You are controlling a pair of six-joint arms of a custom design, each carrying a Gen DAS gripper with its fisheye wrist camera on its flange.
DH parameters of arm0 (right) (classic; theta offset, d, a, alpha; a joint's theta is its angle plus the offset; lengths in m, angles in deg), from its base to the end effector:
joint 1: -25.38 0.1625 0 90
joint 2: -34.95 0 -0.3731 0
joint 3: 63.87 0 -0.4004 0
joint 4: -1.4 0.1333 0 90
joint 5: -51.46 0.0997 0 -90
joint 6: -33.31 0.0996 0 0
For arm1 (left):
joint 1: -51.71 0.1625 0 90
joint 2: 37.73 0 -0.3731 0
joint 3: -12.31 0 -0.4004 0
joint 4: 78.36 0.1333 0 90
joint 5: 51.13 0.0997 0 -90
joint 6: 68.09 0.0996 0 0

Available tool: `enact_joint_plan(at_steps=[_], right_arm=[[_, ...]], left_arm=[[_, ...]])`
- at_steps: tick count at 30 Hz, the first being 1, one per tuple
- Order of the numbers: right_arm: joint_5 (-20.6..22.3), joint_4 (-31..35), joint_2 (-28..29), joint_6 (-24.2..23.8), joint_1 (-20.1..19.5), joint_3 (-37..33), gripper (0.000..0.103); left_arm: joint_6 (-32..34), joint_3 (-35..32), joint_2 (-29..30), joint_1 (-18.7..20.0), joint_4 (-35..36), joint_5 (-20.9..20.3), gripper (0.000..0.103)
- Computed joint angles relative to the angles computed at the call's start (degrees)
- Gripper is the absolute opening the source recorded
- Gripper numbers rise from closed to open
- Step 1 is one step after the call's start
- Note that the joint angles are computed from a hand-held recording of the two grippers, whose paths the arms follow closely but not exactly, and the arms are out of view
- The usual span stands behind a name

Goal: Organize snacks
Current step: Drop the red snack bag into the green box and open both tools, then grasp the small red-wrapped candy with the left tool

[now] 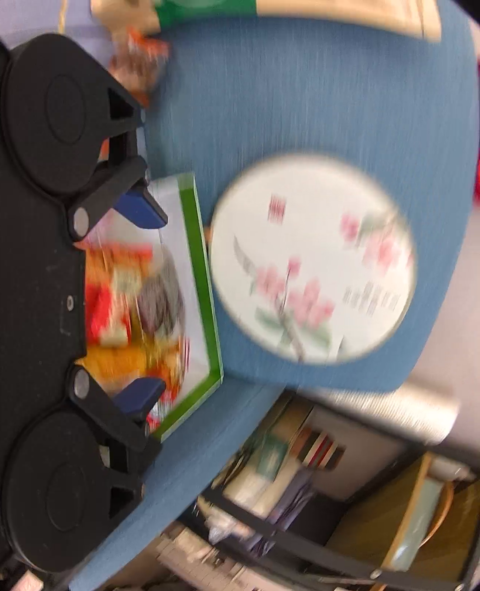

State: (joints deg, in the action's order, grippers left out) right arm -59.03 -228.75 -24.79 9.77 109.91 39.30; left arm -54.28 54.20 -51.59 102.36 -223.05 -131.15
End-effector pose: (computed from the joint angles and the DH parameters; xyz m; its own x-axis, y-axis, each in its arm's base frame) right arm 0.0446 -0.5666 0.3194 -0.8200 0.4456 0.3591 -0.3694 0.0671 -0.9268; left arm -0.4218 -0.7518 0.0208 -0.6522 0.7130 -0.2575 0.7438 0.5364 -0.3988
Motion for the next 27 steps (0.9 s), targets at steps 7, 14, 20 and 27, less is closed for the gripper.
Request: enact_joint_plan(at_steps=[7,14,20,27], right_arm=[[6.1,5.5,0.9,-5.4,2.4,2.8,0.095],[6.1,8.9,2.8,-11.7,4.1,2.8,0.094],[6.5,11.0,2.5,-12.1,3.9,3.0,0.093],[6.2,12.6,3.1,-13.1,4.2,2.8,0.089]], left_arm=[[-4.1,7.9,-7.0,3.3,-1.6,8.2,0.103],[-7.3,7.3,-5.7,4.6,-2.0,13.0,0.103],[-7.5,1.7,-1.0,5.0,-2.6,17.7,0.103],[-6.9,-2.1,1.5,5.7,-2.3,18.5,0.103]])
